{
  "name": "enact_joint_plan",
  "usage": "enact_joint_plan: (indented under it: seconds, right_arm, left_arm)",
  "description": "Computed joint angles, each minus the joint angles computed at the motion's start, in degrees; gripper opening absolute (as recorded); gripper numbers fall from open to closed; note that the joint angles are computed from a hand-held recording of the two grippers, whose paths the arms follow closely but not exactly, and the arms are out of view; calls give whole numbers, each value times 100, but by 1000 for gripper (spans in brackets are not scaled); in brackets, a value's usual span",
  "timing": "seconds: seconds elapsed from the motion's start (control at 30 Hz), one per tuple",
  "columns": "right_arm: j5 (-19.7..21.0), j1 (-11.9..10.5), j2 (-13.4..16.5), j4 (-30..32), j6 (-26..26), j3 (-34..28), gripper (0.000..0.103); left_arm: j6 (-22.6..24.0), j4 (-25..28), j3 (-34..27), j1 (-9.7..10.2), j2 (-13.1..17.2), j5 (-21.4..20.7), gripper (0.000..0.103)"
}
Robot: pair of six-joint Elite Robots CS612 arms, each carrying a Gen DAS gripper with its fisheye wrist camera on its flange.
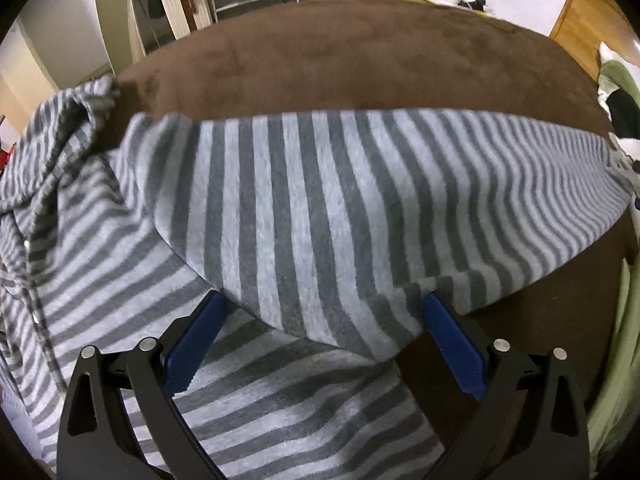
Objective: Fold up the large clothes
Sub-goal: 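Reach the right tool to the grey sleeve cuff and close on it, then lift the cuff with the right tool and carry it across the hoodie body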
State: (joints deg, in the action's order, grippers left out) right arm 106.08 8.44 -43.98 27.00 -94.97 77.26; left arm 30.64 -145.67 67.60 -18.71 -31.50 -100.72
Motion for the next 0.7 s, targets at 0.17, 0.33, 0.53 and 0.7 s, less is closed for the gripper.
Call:
enact_joint_plan:
  seconds: [0.17, 0.33, 0.53, 0.7]
  right_arm:
    - [-306, -213, -35, -500, 600, 346, 62]
    - [-113, -202, -38, -646, 977, 436, 41]
    - [103, -143, 12, -495, 889, 380, 12]
    - [833, 46, 118, -189, 432, 1, 11]
  left_arm:
    - [-84, -265, 145, -9, -15, 23, 98]
    - [-88, -347, 200, -36, -11, 78, 98]
    - [-67, -169, -69, -49, 137, 122, 98]
    - [-69, 18, -210, -68, 180, 186, 98]
